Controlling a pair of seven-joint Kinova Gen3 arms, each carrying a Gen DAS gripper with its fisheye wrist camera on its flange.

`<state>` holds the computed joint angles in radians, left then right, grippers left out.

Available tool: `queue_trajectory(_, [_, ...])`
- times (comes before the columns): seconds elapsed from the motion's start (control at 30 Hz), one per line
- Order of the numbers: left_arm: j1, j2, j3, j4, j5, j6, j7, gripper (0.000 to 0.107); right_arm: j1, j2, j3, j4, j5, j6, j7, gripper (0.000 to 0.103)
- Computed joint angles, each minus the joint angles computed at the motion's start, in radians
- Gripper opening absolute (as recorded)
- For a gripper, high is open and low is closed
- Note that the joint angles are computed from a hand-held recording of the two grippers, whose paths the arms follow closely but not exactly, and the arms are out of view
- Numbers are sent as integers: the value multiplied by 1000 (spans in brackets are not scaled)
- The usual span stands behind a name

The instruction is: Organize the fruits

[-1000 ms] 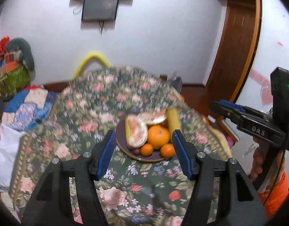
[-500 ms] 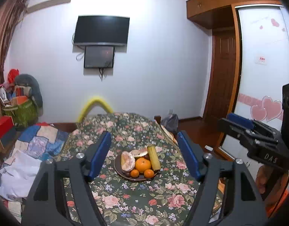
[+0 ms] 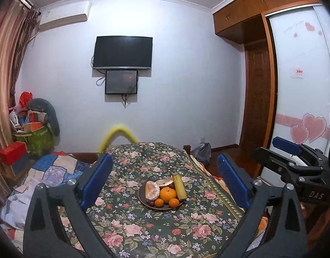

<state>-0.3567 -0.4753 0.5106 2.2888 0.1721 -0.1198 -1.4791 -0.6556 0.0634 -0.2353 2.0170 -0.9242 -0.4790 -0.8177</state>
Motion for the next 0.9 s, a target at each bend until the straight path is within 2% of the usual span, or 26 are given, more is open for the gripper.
queue_trajectory(0.1, [-21, -11, 23, 7, 8, -2, 2, 102, -4, -7, -8, 19, -2, -28, -9, 99])
queue_trajectory(0.2, [-17, -16, 17, 11, 10, 2, 7, 103, -8, -13, -15, 29, -17, -45, -6, 103])
queue_trajectory(0.37, [-15, -20, 13, 14, 9, 8, 17, 103, -4, -20, -25, 46, -15, -58, -27, 103])
queue_trajectory(0.9, [-32, -10, 13, 9, 0, 35, 44, 103, -1, -31, -35, 46, -63, -43, 17, 103])
